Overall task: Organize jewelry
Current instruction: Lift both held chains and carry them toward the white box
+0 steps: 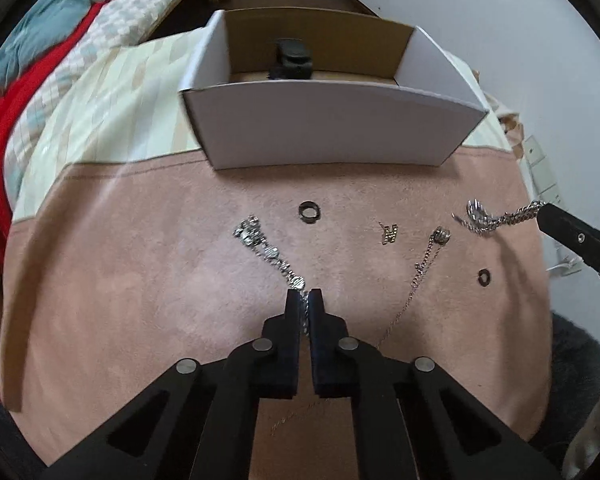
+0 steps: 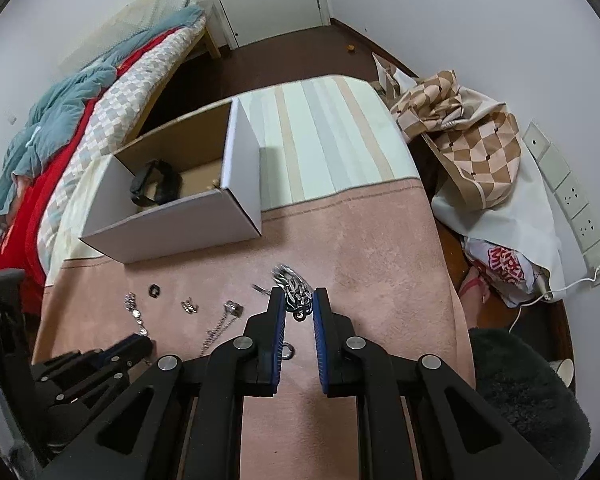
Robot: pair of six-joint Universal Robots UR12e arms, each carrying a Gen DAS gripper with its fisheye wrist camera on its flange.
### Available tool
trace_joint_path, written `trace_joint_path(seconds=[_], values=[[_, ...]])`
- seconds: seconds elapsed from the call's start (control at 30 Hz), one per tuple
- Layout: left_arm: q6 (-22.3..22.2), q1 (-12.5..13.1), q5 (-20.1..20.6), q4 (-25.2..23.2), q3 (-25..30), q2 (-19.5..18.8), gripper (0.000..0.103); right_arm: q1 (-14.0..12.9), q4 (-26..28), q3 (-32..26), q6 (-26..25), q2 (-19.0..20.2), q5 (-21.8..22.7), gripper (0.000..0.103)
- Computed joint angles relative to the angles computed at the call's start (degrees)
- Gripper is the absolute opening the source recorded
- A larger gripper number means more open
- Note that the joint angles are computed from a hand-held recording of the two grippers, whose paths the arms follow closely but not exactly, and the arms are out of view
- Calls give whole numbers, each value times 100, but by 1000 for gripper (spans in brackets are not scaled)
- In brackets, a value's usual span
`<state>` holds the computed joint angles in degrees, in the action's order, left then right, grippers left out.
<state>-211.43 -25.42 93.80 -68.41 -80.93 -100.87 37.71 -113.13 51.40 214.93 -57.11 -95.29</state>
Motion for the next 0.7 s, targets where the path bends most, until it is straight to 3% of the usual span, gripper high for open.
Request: trace_joint_path(seconds=[0.33, 0.47, 0.57, 0.6, 0.63, 0.7], values=[[-93, 356, -277, 343, -96, 334, 1, -7, -336, -187, -6, -33, 197, 14], [-330, 544, -722, 411, -179, 336, 8, 6, -353, -351, -61, 25, 208, 14], [-631, 638, -864, 162, -162, 232, 31, 18, -302, -420, -72, 67, 187, 14], [-723, 687, -985, 196, -199, 202, 45, 23, -270, -442, -70, 79, 168, 14], [-778, 705, -1045, 216, -208, 174, 51, 25, -233, -456, -54, 92, 159, 14], [-779, 707, -1011, 226, -189, 93, 51, 20, -172, -443, 1, 107, 177, 14]])
